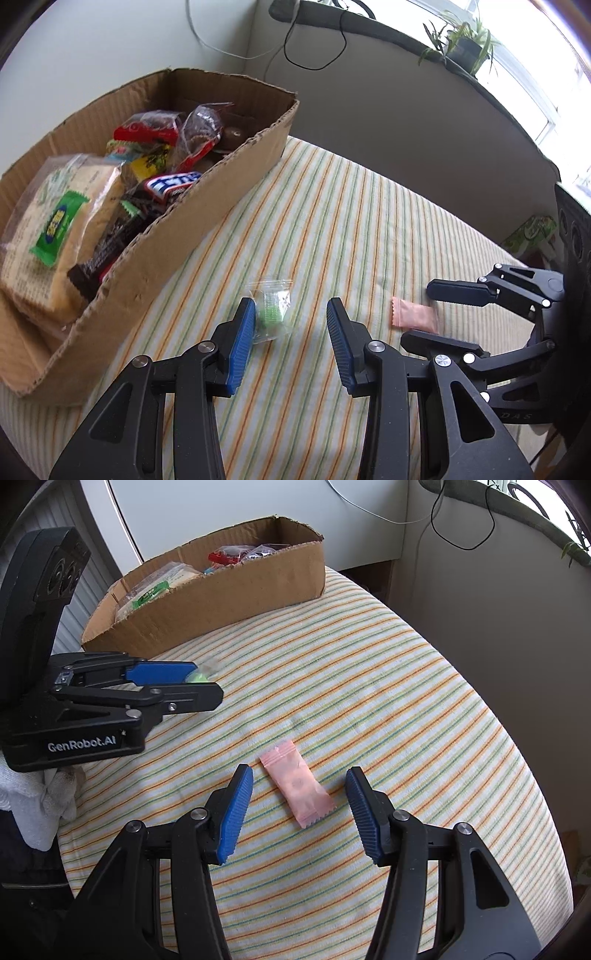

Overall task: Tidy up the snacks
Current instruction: 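Grasp the pink candy with the right tool while the left tool grasps the green candy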

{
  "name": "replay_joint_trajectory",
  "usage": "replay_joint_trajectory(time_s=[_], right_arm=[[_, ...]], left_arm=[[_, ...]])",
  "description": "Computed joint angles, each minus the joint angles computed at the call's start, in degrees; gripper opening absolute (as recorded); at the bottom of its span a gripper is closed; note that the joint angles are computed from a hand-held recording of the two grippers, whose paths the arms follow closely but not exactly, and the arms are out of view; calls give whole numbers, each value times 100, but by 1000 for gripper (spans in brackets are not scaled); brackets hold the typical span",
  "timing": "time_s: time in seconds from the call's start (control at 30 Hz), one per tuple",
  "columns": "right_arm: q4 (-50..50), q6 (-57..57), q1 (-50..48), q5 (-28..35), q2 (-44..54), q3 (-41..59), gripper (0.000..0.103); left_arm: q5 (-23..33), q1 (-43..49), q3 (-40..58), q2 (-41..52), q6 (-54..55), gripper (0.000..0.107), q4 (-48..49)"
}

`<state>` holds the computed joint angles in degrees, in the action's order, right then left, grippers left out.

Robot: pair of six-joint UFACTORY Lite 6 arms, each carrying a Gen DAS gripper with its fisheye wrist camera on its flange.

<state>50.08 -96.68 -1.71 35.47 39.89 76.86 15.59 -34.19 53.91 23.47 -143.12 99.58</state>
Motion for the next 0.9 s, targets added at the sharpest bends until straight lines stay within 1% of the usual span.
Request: replay_joint_trajectory(time_s=[0.07,0.17,0.2,0.27,0.4,0.5,0.57,0.7,0.77,0.9], right_arm=[[48,-35,-32,33,22,16,44],[-11,-23,-160,189,35,52,40],[-27,-63,-178,178,5,11,39],[-23,-150,-164,30,-94,-129,33],[-121,-152,-52,-90,-212,-274,31],[20,-348,103,-395,-359,-517,31],[146,-442,155,-579,-432,-636,23],[73,-48,79,-482,-405,-543,22],[132,12,15,-463,-442,-564,22],[156,255,-189,-213,-504,-504,22]], left_arm=[[29,-10,99,95,170,38,-35],[99,-51,124,160,242,38,69],[132,-67,135,177,326,36,33],[184,-73,131,189,405,31,14],[183,-38,227,304,450,23,100],[158,-32,219,300,414,22,199],[164,-50,212,296,448,22,205],[110,-48,198,262,444,21,244],[128,-137,85,132,518,21,61],[111,-204,-169,-172,434,21,41]])
